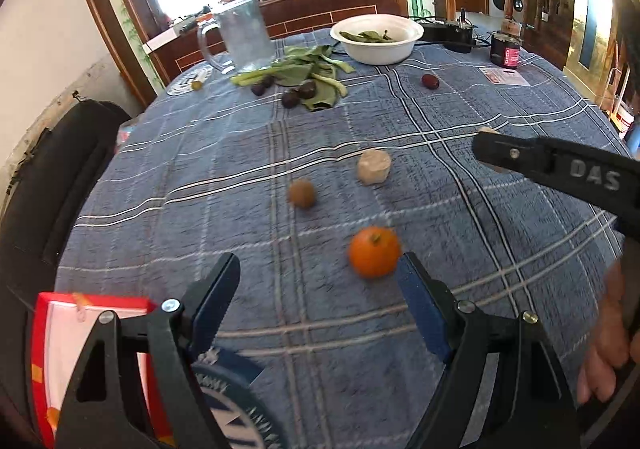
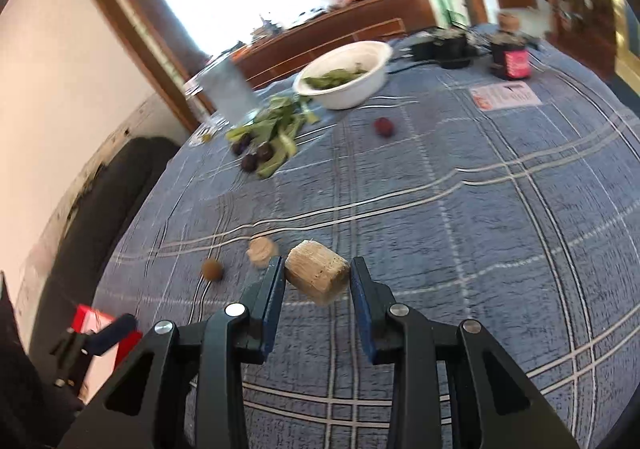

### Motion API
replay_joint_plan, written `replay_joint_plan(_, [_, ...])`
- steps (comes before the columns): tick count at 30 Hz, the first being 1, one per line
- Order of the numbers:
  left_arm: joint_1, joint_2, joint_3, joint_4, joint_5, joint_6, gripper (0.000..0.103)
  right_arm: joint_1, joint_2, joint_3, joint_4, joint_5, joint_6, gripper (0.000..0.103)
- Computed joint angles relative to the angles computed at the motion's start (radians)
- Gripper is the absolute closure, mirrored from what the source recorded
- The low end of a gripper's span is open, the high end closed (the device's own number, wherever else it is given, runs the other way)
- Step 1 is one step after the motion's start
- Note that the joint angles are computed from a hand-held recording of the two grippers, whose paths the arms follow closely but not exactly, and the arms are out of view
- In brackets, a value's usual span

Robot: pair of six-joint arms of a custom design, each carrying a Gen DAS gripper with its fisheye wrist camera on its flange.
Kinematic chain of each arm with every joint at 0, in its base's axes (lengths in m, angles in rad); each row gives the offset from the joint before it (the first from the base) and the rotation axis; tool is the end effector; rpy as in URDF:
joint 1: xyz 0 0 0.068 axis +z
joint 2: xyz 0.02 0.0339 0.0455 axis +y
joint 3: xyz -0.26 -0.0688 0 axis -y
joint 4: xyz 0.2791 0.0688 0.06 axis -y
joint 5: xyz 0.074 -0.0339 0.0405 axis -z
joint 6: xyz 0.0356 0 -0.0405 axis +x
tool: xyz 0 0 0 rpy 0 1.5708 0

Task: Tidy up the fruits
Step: 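Grasp a rectangular beige pastry with the right gripper while the left gripper grasps a tangerine, then carry the tangerine and rectangular pastry over the tray with both grippers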

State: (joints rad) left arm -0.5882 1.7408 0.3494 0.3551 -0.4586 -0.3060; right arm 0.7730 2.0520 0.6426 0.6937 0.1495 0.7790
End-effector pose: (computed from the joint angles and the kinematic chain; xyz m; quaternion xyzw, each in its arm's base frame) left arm 0.1974 -0.1127 0.0147 0.0727 0.9384 0.0865 0.3267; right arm 0.2376 0.2244 0.0065 0.0337 0.9073 0.2411 0.3427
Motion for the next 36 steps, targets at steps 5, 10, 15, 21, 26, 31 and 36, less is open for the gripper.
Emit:
replay_joint_plan(5, [0.013, 0.105, 0.076, 0.007, 0.018, -0.011, 0.022, -0.003, -0.002, -0.002, 0.003, -0.005, 0.029, 0.071])
replay_joint_plan(10, [0.008, 0.157, 0.113, 0.015, 0.016, -0.009, 0.032, -0.002, -0.011, -0.012, 0.011, -0.002, 0.028, 0.071])
replay_joint_plan(15, [0.034, 0.226, 0.146, 0.048, 0.060, 0.006, 0.041, -0.002, -0.016, -0.010, 0.008, 0.008, 0.028, 0.071])
replay_joint_plan(21, [-0.016, 0.250, 0.158, 0.074, 0.037, 0.027, 0.069, 0.002, -0.033, -0.024, 0.026, 0.013, 0.029, 0.071])
replay_joint_plan(26, [-0.032, 0.238, 0.147, 0.062, 0.010, -0.005, 0.070, 0.011, -0.057, -0.049, 0.052, 0.023, 0.027, 0.071])
replay_joint_plan(31, [-0.105, 0.104, 0.062, 0.023, -0.084, -0.064, 0.070, 0.030, -0.084, -0.076, 0.078, 0.039, 0.022, 0.071])
replay_joint_plan(36, [-0.207, -0.201, -0.095, -0.069, -0.190, -0.138, 0.070, 0.062, -0.096, -0.088, 0.100, 0.073, -0.002, 0.071])
